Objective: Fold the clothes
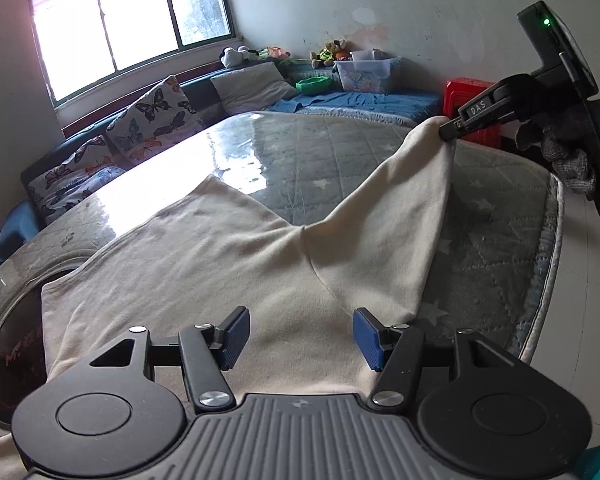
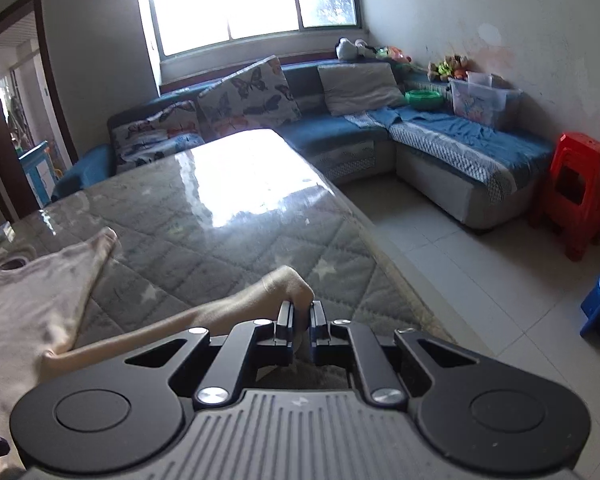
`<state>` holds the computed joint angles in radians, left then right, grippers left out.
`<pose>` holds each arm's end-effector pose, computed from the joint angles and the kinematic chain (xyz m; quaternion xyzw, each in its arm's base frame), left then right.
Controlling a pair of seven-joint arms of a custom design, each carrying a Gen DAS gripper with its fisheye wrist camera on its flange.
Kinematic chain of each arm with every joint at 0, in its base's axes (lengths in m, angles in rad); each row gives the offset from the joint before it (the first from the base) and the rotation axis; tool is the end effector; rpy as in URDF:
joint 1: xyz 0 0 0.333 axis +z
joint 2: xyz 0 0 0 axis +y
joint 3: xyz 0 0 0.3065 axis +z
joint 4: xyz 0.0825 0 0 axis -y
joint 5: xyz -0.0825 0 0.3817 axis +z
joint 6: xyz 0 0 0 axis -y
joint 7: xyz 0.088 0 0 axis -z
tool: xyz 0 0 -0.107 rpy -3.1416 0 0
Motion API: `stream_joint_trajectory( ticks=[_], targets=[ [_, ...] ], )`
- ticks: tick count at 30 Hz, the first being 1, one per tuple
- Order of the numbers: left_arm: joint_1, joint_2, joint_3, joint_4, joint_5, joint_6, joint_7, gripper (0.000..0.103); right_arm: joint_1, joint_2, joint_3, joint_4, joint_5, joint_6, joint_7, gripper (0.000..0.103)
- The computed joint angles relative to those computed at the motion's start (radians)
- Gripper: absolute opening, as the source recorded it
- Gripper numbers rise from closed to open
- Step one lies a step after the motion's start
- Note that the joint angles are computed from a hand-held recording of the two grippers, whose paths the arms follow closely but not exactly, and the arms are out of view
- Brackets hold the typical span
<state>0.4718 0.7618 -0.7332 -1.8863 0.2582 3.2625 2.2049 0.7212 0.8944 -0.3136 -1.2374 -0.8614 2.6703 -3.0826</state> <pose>0.6634 -0.1276 0.2793 -0.3336 0.8392 -0.3547 0.2422 0.6740 0.4004 0.2868 -0.5146 0.7336 -0.3118 0.3160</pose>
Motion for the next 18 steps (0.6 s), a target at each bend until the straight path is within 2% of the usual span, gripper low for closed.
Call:
stream_joint_trajectory(
  ticks=[9,12,16,18],
  targets=[
    [0.043,0.091,-0.098,0.044,-0.008,-0.067,0.066,0.059,-0.001,-0.008,0.003,0.043,-0.012,-0.019,-0.047,0.007],
    [0.064,0.128,-0.142,0.063,-0.039,-0.113,0.113,0.059,0.0,-0.015,0.006,0.048,-0.01,-0.02,-0.054,0.007],
    [0.081,0.151,-0.172,0.072,-0.091,-0.132,0.159,0.06,0.009,-0.033,0.008,0.064,-0.029,-0.02,-0.09,0.007],
    [0.111,0.154,-0.199,0.062,-0.123,-0.133,0.178,0.06,0.013,-0.036,0.011,0.086,-0.041,-0.024,-0.128,0.007]
  ],
)
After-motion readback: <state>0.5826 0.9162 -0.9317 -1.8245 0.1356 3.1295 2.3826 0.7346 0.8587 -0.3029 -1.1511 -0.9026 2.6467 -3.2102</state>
